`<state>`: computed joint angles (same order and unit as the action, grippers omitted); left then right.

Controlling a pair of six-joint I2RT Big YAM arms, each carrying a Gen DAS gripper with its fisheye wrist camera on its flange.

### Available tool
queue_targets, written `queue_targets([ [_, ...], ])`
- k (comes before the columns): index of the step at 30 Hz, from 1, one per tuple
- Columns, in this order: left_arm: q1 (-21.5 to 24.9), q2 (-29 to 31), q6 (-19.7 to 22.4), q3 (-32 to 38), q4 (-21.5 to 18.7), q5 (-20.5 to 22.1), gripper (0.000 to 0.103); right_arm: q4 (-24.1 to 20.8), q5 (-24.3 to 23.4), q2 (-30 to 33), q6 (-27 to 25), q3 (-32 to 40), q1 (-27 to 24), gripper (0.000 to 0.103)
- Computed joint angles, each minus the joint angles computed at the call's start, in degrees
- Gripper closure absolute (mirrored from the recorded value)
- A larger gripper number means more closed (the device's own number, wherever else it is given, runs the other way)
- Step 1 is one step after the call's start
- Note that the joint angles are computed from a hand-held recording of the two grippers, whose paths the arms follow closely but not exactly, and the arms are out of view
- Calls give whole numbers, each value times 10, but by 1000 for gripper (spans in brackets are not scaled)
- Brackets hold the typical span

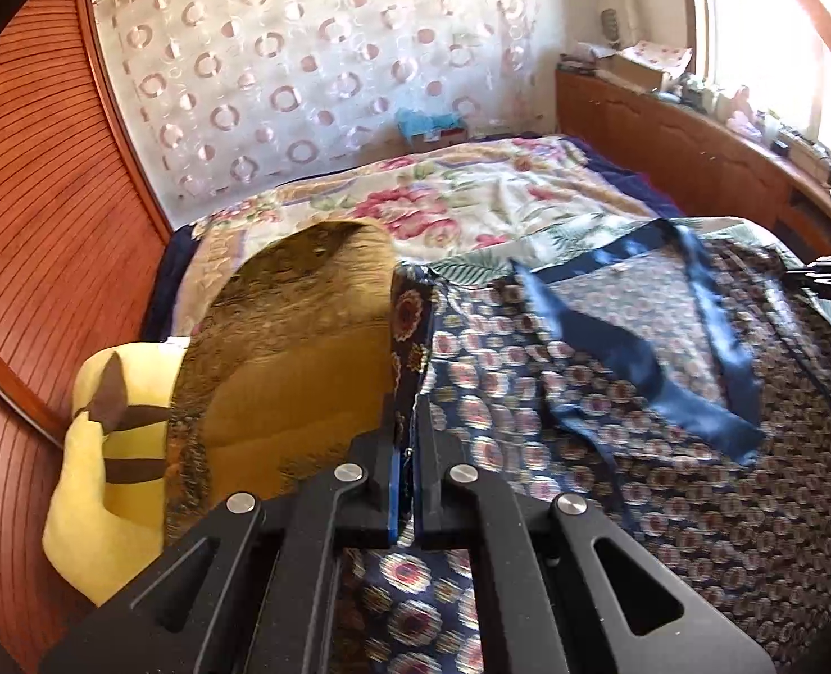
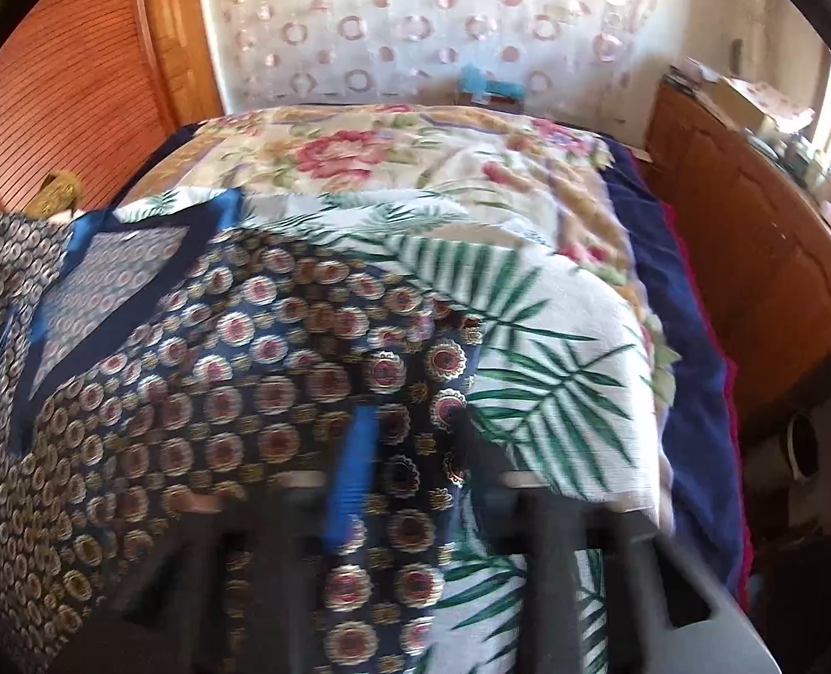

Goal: Fold small clothes
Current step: 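Grasp the shirt hem with the left gripper while the right gripper grasps it too, then lift the hem with both grippers and fold it toward the collar, release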

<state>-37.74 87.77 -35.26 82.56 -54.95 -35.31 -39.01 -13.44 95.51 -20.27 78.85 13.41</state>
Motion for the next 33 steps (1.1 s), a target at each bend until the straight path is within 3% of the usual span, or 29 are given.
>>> queue_targets([
  [2, -18, -7, -4, 0, 6, -12, 100, 2, 9, -11, -10, -11, 7, 100],
  [7, -76, -35, -20, -1, 11, -67, 100, 97, 5, -103, 11, -102, 6, 101],
  [10, -114, -56, -40, -7, 4, -103, 100, 132, -17, -173, 22, -154, -2, 102],
  [14, -179, -91, -104, -30, -31, -165, 100, 141, -57, -268, 22, -216, -25, 102],
  [17, -229, -98, -197, -43, -104, -203, 100, 131, -96, -344, 13, -267, -54, 102],
  [19, -254, -104, -260, -57, -141, -207, 100, 110, -133, -390, 6, -297, -84, 102],
  [23, -315, -116, -426, -97, -227, -214, 100, 49, -219, -471, -39, -355, -164, 102],
  [27, -353, -122, -541, -130, -256, -203, 100, -37, -298, -496, -124, -376, -271, 102],
  [30, -367, -108, -593, -140, -268, -193, 100, -111, -325, -499, -189, -372, -327, 102],
  [33, -368, -97, -605, -147, -251, -174, 100, -131, -305, -499, -213, -369, -334, 102],
])
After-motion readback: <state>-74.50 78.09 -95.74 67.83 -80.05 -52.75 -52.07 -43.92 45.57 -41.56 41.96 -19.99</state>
